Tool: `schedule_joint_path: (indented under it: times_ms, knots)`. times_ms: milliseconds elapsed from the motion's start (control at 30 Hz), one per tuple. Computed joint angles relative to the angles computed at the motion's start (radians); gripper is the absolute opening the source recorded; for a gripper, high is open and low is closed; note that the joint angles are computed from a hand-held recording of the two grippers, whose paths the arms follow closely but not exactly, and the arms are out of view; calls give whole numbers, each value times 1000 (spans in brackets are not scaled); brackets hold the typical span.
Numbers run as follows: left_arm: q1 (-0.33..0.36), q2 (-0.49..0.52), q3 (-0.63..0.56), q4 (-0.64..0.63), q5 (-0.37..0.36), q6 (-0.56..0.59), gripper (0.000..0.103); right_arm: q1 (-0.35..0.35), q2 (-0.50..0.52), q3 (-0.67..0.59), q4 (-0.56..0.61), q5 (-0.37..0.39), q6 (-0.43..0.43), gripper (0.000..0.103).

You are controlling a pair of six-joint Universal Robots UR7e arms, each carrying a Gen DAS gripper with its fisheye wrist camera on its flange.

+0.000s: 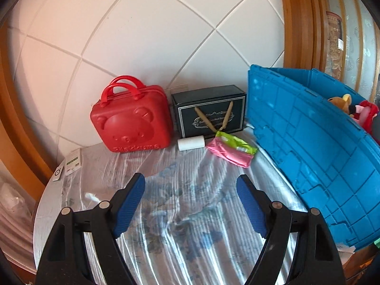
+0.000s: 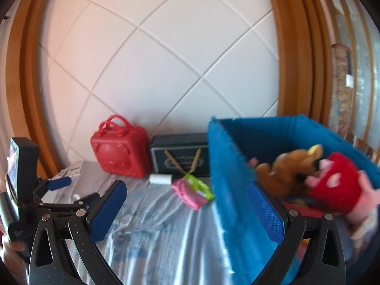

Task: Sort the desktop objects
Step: 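Withdraw both tools from the crate back over the bed, then grasp the white paper roll with the left tool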

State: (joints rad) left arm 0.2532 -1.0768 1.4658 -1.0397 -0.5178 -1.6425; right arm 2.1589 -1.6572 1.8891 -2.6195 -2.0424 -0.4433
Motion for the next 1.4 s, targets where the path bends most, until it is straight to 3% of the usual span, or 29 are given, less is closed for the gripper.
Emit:
schedule_joint_path:
  times_ms: [233, 333, 467, 667, 800, 867, 900, 933, 1000, 1067, 1167, 1300, 1400]
  knots:
    - [120, -90, 107, -106, 35, 78, 79, -61, 214, -16, -40, -107, 46, 103]
    - [202, -117, 161, -266, 52, 210, 79, -103, 299, -41, -49, -108, 59, 103]
    - [331, -109, 212, -552, 69, 468, 79, -171, 446, -107, -92, -127, 72, 103]
    - [506, -5, 211, -999, 77, 831, 79, -257, 660, -247, -170, -147, 46, 103]
    - [577, 59, 172, -1063, 116, 883, 79, -279, 799, -349, -237, -147, -30, 103]
    - [606, 85, 149, -1069, 132, 882, 79, -286, 857, -402, -238, -156, -43, 88]
    - [617, 94, 144, -1099, 121, 903, 79, -289, 880, -426, -240, -165, -53, 68]
    - [627, 101, 144, -1142, 107, 929, 79, -291, 905, -452, -241, -177, -60, 60]
    - [635, 113, 143, -1176, 108, 948, 79, -298, 949, -505, -243, -192, -72, 60]
    - [639, 118, 139, -1156, 117, 936, 79, -306, 967, -537, -201, -162, -92, 61]
    - [639, 100, 153, -1135, 103, 912, 79, -304, 946, -500, -166, -67, -211, 63]
    - [615, 61, 157, -979, 127, 742, 79, -324, 844, -417, 52, 154, -167, 66]
    - [594, 36, 163, -946, 125, 656, 79, -330, 778, -343, 85, 221, -146, 69]
